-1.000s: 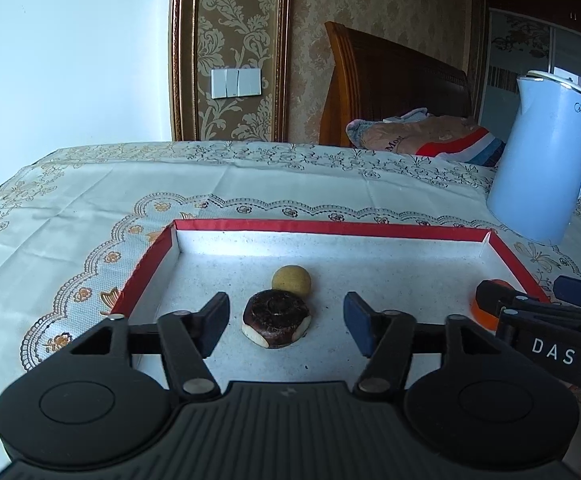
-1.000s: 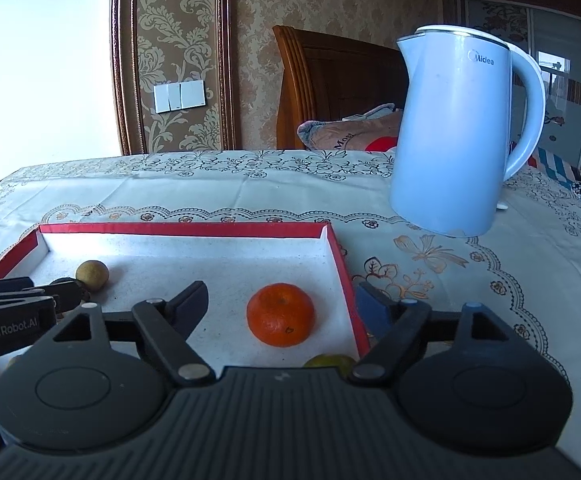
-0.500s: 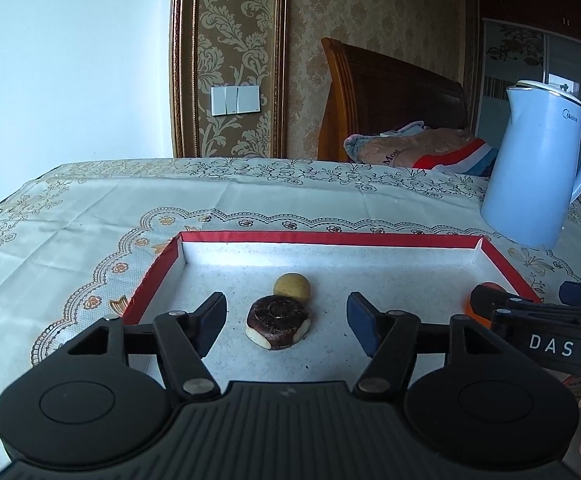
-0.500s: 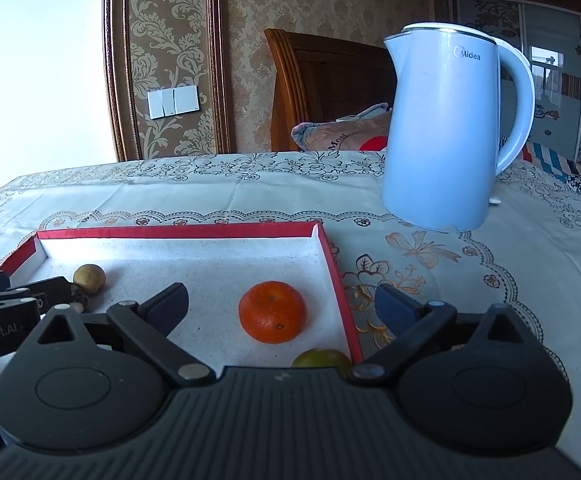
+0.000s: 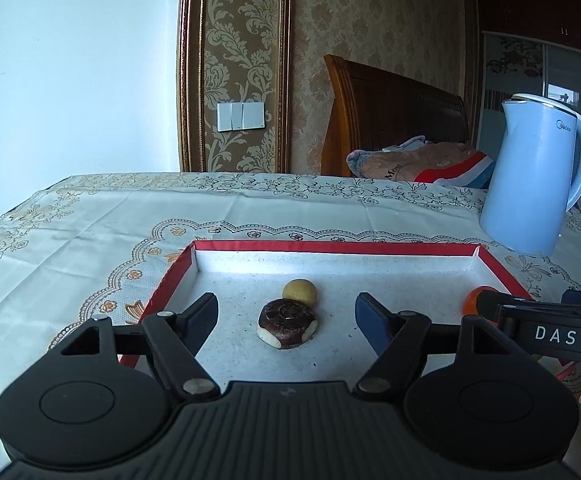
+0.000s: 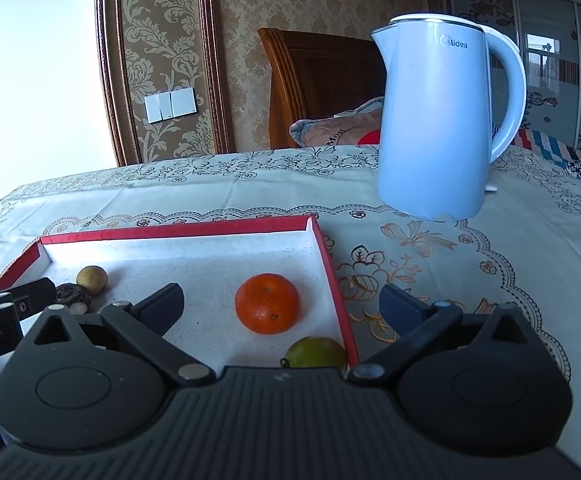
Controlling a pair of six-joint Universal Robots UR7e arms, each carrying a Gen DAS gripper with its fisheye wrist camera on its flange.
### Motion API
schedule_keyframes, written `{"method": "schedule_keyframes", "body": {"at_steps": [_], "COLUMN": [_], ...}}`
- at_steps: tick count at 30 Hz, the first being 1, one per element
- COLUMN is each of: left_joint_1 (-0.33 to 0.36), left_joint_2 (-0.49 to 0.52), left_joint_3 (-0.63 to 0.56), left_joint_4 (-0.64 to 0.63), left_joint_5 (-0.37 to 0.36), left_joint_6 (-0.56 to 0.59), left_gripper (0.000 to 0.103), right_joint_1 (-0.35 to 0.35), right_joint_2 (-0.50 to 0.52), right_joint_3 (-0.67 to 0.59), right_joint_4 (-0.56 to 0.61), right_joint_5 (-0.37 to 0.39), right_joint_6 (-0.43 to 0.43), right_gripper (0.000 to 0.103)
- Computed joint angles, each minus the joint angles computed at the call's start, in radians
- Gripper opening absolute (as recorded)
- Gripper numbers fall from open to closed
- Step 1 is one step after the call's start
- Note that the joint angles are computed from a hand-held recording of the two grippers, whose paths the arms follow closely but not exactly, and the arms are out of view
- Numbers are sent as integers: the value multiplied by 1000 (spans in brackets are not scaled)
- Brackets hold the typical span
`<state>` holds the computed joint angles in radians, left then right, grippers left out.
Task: Organize fruits
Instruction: 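Withdraw both grippers from the tray toward the remaining produce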
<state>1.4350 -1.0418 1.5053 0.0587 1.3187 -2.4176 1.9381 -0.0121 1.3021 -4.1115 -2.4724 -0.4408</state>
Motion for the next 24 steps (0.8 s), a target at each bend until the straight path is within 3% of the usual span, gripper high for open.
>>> {"method": "schedule_keyframes", "body": {"at_steps": [24], "left_joint_1": [52], "left_joint_2": [-103], "left_joint_3": [115], "left_joint_4": [-30], "left_joint_5": [112], "left_joint_6": [28], "left_gripper": [76], "right_joint_1": [10], "right_joint_2": [-9], "right_joint_3": [56], "right_joint_4": [-46], "right_joint_5": [13], "right_joint_6": [21], "right_gripper": [103]}}
